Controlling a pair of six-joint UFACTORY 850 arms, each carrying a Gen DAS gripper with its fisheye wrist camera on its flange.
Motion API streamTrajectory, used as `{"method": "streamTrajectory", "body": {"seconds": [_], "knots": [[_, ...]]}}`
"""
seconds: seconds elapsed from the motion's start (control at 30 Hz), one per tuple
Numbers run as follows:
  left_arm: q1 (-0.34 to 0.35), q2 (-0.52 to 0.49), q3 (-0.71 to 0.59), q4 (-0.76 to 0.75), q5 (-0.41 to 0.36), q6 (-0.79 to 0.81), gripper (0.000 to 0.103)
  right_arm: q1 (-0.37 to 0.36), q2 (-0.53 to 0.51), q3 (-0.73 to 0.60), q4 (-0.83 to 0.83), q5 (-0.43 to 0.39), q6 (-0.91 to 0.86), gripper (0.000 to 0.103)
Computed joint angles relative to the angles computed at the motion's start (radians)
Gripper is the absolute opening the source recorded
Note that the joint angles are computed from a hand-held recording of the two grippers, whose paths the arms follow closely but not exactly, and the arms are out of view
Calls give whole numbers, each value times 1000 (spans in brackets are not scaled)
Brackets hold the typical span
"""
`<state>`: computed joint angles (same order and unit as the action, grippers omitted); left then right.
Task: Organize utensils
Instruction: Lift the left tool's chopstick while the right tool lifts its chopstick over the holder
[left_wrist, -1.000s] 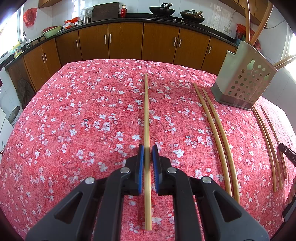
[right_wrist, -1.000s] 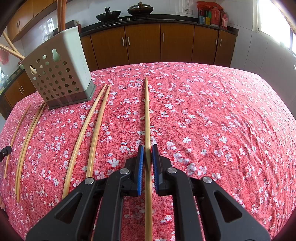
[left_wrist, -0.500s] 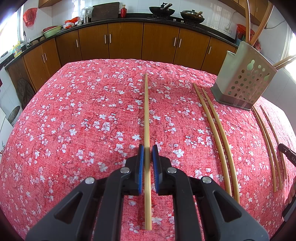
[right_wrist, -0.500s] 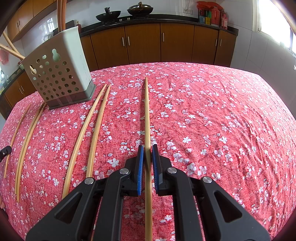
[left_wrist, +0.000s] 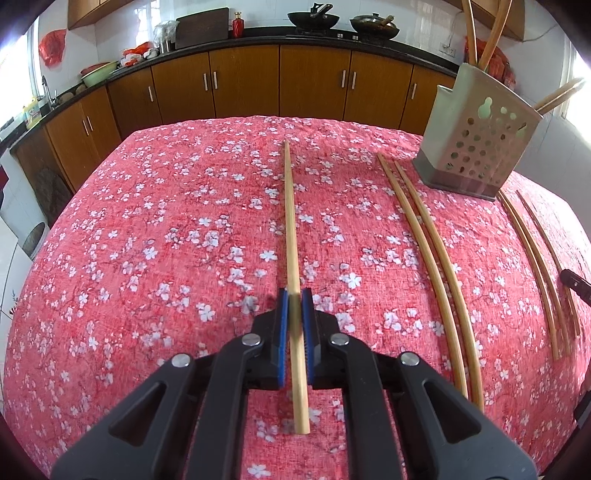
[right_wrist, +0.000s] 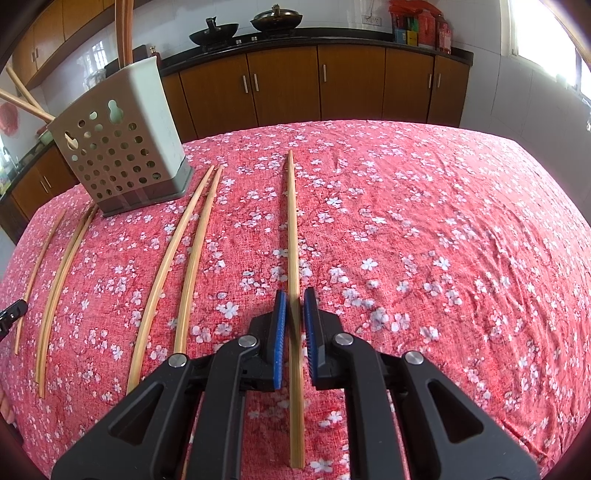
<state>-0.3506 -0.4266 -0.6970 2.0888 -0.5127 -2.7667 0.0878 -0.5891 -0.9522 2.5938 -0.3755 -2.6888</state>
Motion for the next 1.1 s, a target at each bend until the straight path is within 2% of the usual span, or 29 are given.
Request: {"method": "streamTrajectory", "body": {"seconds": [0.07,0.13,0.47,0.6,0.63,0.67,0.7,0.8,0.83,0.97,1.0,1.1], "knots": [[-9,-3,-8,-37,1,48,8,2,4,2,19,8,-25,8],[-7,5,-2,-24,3,42,8,-6,21,19,14,-19,-18,8],[-68,159,63,-20,-125,19,8,-42,155,112,20,-165,-30,8],[-59,209,86,-8,-145,27,8,-32,150,94,12,-123,-50,9],[-63,202,79,-18,-142,31,8,-27,136,82,11,-97,-56,18],[-62,202,79,-19,-136,31,8,-22,122,73,10,-78,-55,31],[-59,198,82,-12,-130,23,8,-22,109,69,4,-65,-49,35],[-54,180,81,2,-111,-1,8,-24,79,59,-37,-37,-13,36],[-53,173,80,7,-106,-8,8,-25,71,54,-63,-24,10,34],[-48,158,81,26,-94,-36,8,-17,41,43,-66,24,4,14],[-49,156,81,27,-94,-38,8,-17,43,54,-28,5,-35,11],[-51,155,78,23,-94,-36,8,-13,43,57,-10,7,-58,7]]}}
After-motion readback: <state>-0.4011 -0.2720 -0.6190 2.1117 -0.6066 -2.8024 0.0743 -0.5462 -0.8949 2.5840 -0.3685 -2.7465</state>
